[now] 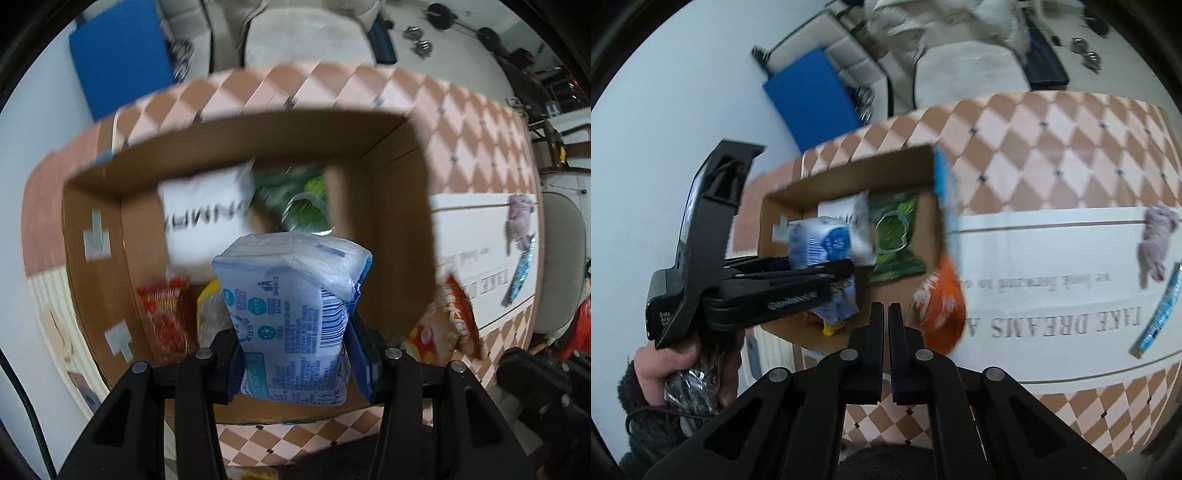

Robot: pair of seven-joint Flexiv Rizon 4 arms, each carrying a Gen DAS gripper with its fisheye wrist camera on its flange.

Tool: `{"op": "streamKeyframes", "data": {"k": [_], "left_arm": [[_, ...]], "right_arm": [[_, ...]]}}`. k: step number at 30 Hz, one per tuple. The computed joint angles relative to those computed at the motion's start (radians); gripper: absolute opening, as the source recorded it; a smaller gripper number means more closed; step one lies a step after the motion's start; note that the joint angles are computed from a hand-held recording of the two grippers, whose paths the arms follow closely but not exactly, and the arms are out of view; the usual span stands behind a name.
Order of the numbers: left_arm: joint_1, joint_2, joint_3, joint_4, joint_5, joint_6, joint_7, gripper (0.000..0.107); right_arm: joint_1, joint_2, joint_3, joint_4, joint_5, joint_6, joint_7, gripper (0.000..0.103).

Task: Organize soft objects
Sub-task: 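Carry the carton and orange bag into the box and release both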

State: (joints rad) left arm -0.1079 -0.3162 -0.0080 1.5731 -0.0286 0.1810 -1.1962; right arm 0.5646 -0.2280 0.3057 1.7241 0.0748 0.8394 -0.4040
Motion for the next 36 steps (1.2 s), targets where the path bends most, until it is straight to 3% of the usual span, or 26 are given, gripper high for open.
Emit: {"op": "streamKeyframes", "data": {"k": [6, 15, 17, 19, 21, 23, 26, 28, 31, 36], "left_arm": [[0.014, -0.02, 0.016, 0.042, 0.009, 0.01, -0.021, 0.047], [0.039, -0.031, 0.021, 0.062, -0.014, -0.022, -0.028, 0.058], [0.042, -0.022, 0.023, 0.067, -0.016, -0.011, -0.029, 0.066], [0.045, -0.004, 0.026, 0.08, -0.019, 0.012, -0.029, 0.083], [0.051, 0.018, 0.03, 0.094, -0.02, 0.038, -0.027, 0.084], [0.057, 0.048, 0.036, 0.116, -0.022, 0.074, -0.027, 0.084], [0.067, 0.105, 0.043, 0.161, -0.029, 0.127, -0.019, 0.086], [0.074, 0.143, 0.047, 0.193, -0.032, 0.164, -0.014, 0.097], [0.083, 0.207, 0.057, 0.251, -0.037, 0.226, -0.019, 0.097], [0.102, 0.286, 0.067, 0.326, -0.062, 0.292, -0.031, 0.097]], "right_arm": [[0.024, -0.136, 0.011, -0.107, 0.027, -0.087, -0.046, 0.003], [0.047, -0.213, 0.011, -0.164, 0.04, -0.175, -0.072, 0.003], [0.057, -0.214, 0.005, -0.168, 0.024, -0.195, -0.063, 0.006], [0.058, -0.215, 0.003, -0.178, 0.018, -0.224, -0.062, 0.009], [0.063, -0.212, 0.0, -0.182, 0.009, -0.244, -0.057, 0.017], [0.068, -0.205, -0.003, -0.182, -0.004, -0.259, -0.054, 0.037], [0.079, -0.198, -0.009, -0.183, -0.024, -0.268, -0.03, 0.057], [0.087, -0.185, -0.012, -0.179, -0.044, -0.281, -0.015, 0.067], [0.106, -0.163, -0.021, -0.173, -0.096, -0.317, 0.016, 0.09], [0.141, -0.135, -0.036, -0.17, -0.197, -0.399, 0.092, 0.097]]}}
